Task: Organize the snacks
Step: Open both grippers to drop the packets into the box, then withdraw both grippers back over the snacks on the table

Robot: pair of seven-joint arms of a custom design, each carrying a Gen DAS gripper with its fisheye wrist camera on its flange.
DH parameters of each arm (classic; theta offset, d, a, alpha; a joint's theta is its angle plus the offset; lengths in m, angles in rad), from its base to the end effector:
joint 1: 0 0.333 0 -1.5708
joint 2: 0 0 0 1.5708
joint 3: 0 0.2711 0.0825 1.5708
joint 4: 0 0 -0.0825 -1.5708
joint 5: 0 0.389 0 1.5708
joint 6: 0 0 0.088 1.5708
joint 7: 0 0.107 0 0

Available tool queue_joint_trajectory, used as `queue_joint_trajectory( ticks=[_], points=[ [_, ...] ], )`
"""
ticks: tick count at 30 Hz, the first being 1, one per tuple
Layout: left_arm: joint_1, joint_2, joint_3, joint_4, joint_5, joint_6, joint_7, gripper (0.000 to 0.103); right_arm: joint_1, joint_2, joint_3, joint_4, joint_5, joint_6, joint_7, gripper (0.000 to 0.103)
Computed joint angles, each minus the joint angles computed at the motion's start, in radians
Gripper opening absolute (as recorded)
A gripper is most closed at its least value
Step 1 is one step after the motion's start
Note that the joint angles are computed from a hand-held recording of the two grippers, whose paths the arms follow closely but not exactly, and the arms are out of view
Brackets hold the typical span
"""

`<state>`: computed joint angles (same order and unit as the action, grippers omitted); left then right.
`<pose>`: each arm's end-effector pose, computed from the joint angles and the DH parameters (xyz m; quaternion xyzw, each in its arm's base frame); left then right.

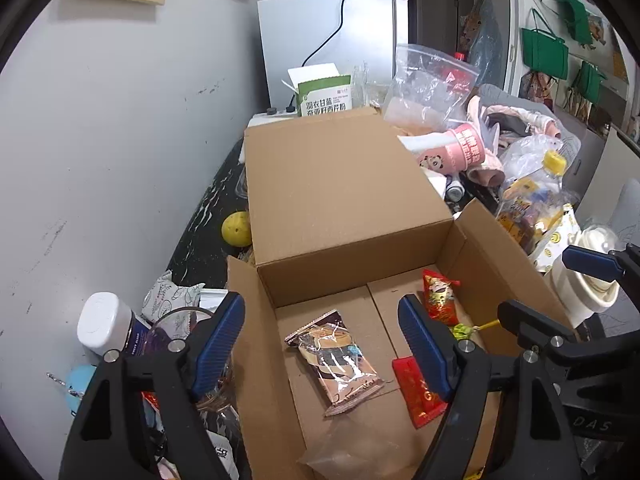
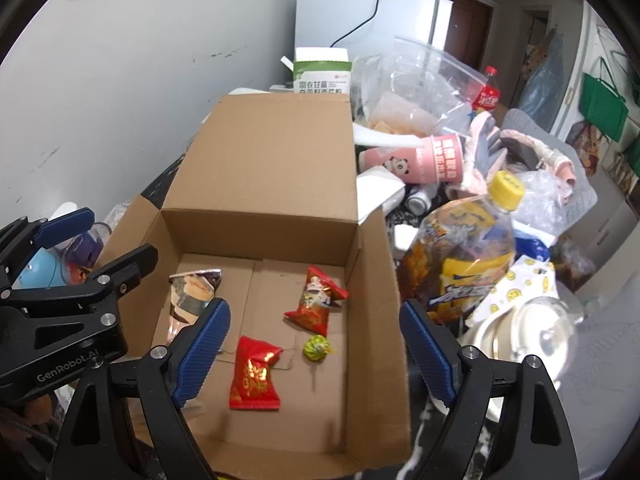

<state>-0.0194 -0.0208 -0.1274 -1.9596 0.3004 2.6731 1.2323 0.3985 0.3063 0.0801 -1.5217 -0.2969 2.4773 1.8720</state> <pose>0.5981 -0.0980 0.5209 -0.6478 0.6648 -0.2458 0.2793 0.6172 0.3134 0.5159 -0.7685 0.5444 -0.2262 0.2487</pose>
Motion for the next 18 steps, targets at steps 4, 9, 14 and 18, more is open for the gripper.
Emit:
queue_joint_trajectory(
  ticks=[4,9,14,18],
  points=[
    [0.0,-0.054,-0.006,-0.03,-0.014,0.017,0.012,0.079,0.006,-0.061,-0.007,-0.054,-0.037,0.021,0.031,0.087],
    [0.015,-0.129,-0.027,-0.077,-0.018,0.044,0.013,0.079,0.008,-0.14,-0.006,-0.113,-0.099,0.029,0.084,0.087],
    [0.033,-0.203,-0.048,-0.126,-0.038,0.065,0.027,0.079,-0.004,-0.218,0.007,-0.182,-0.126,0.054,0.115,0.089],
    [0.051,-0.265,-0.066,-0.175,-0.054,0.083,0.03,0.079,-0.011,-0.276,0.019,-0.241,-0.148,0.079,0.132,0.09]
  ],
)
